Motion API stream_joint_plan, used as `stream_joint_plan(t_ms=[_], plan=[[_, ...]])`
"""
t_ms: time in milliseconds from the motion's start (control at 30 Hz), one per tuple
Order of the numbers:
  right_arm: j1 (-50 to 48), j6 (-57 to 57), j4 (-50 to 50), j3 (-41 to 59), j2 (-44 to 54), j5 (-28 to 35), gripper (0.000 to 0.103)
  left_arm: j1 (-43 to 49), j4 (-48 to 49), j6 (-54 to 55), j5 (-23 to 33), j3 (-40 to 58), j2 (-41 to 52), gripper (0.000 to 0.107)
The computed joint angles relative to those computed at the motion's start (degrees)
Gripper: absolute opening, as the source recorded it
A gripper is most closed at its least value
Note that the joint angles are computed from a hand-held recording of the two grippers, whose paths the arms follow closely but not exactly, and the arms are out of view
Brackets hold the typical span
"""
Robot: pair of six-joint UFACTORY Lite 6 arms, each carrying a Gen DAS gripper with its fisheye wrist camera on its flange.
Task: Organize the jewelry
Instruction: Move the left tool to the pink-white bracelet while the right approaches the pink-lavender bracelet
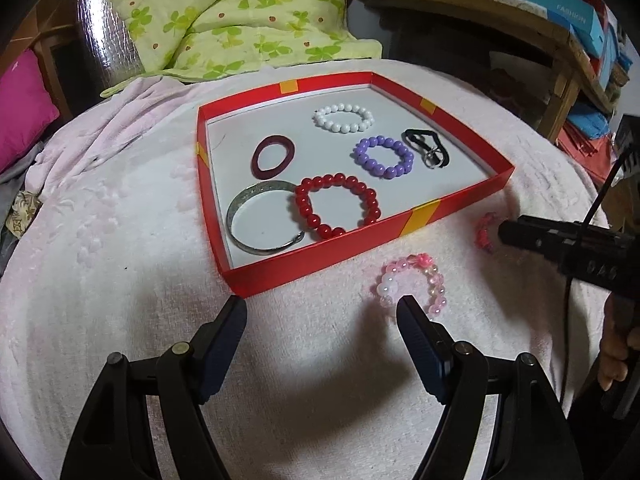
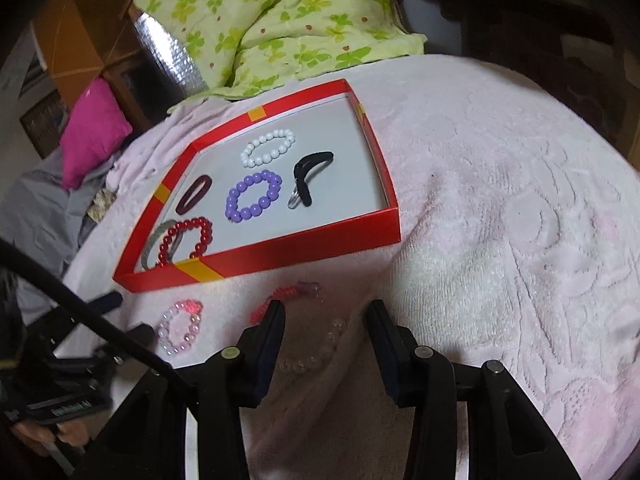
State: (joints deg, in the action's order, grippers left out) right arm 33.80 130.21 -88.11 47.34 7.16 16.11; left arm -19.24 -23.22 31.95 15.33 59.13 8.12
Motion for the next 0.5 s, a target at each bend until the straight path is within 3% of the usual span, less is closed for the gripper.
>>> stream_joint_plan(t_ms=[167,267,500], plan=[[1.8,-7.1,5.4,0.0,0.3,4.1,0.024,-0.9,-8.9,9.3,1.3,0.6,1.1,0.078],[1.4,-4.5,2.8,-1.6,-0.9,3.8,0.019,-1.5,-12.4,12.6,1.0,1.0,2.1,0.078],[1.6,-3.6,2.3,-2.9,-2.3,3.9,0.017,-1.7,-24.4,23.2,2.0,1.5,4.6,0.078]])
